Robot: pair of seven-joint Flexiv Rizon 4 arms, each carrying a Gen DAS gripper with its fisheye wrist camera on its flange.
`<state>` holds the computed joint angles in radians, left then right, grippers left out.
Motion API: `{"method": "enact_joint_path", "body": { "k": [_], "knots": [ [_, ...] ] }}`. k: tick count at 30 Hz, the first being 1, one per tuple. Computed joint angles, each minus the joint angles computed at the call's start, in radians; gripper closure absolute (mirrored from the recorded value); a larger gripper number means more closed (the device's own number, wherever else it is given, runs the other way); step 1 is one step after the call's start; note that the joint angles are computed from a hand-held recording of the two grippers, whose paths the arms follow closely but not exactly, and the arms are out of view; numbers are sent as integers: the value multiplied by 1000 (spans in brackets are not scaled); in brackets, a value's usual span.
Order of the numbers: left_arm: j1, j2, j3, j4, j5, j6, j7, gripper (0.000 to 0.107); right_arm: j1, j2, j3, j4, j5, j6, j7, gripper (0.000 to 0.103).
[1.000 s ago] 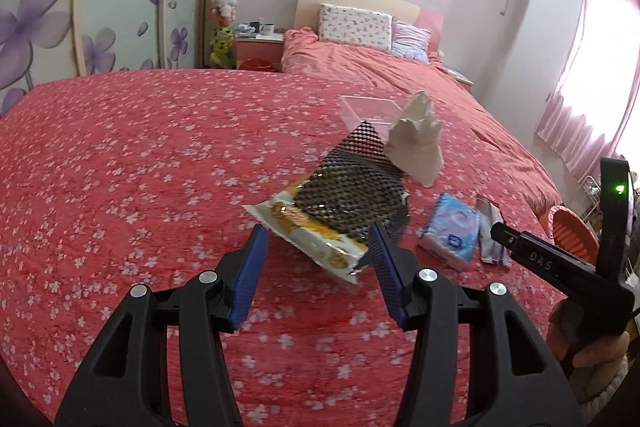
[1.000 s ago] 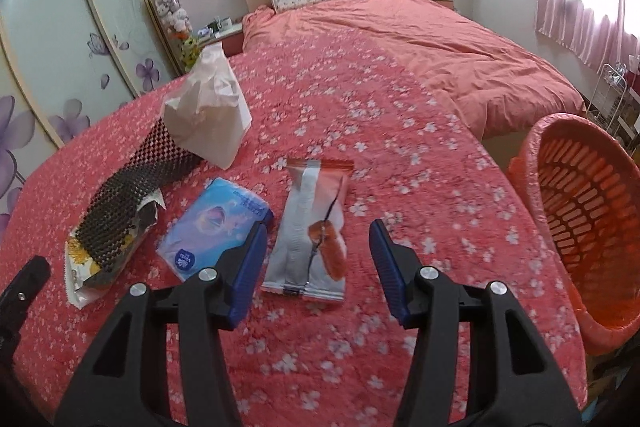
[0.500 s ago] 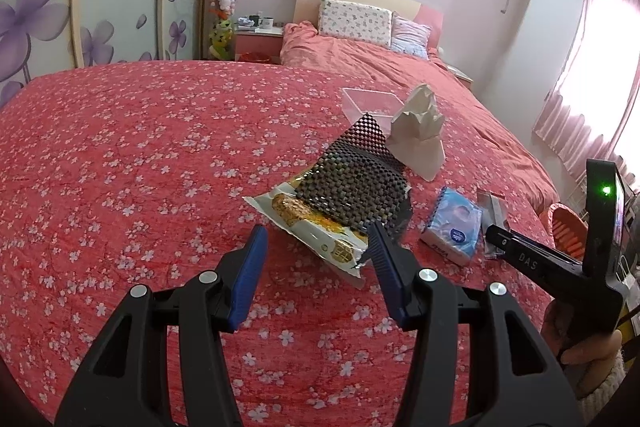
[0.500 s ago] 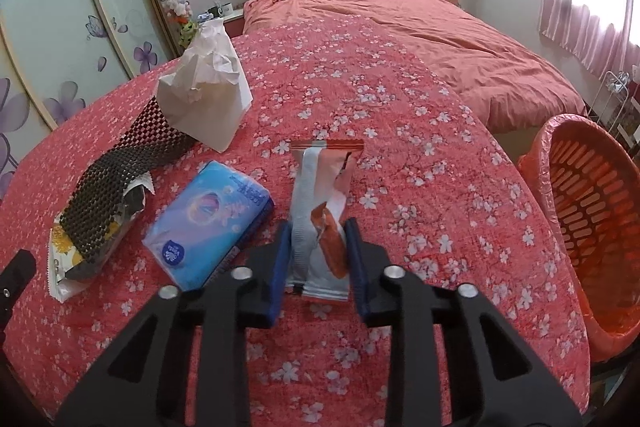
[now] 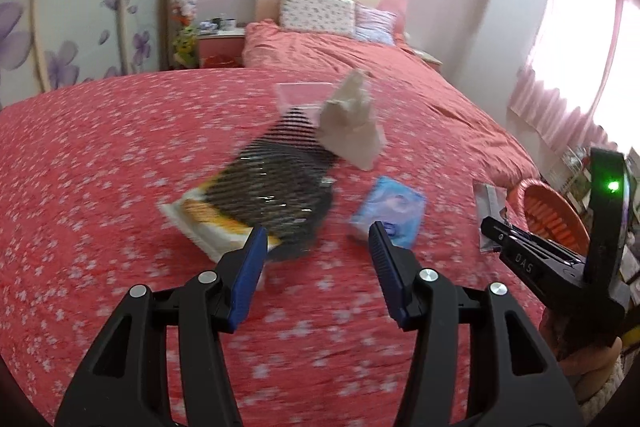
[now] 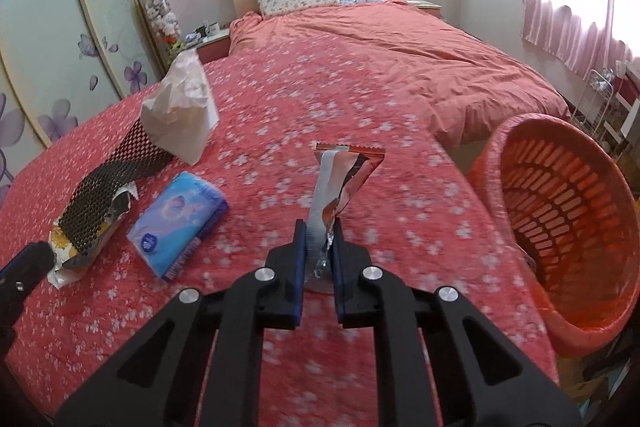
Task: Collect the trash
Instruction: 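Grasp the blue tissue pack with the left gripper while the right gripper holds the wrapper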
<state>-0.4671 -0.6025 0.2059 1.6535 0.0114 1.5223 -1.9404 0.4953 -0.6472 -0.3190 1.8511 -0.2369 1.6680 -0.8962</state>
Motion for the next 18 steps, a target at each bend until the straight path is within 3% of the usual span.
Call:
{"method": "enact_joint_path", "body": {
  "k": [6, 9, 12, 15, 18],
  "knots": [
    [-14, -81, -34, -147, 24, -92, 67, 38, -18, 31, -6, 55, 34, 45, -17, 91],
    [-31, -137, -15, -243, 47, -172, 71, 37, -38, 43, 8, 72, 52, 62, -35, 91],
    [-6, -184, -41, -321, 48, -258, 79, 37, -57, 51, 21, 84, 71, 77, -53, 91],
    [2, -206, -45, -362, 72, -305, 70, 36, -73, 55, 34, 91, 88, 85, -70, 91],
    [36, -202, -96, -355, 57, -325, 79, 36, -86, 54, 45, 91, 102, 85, -79, 91]
  ]
}}
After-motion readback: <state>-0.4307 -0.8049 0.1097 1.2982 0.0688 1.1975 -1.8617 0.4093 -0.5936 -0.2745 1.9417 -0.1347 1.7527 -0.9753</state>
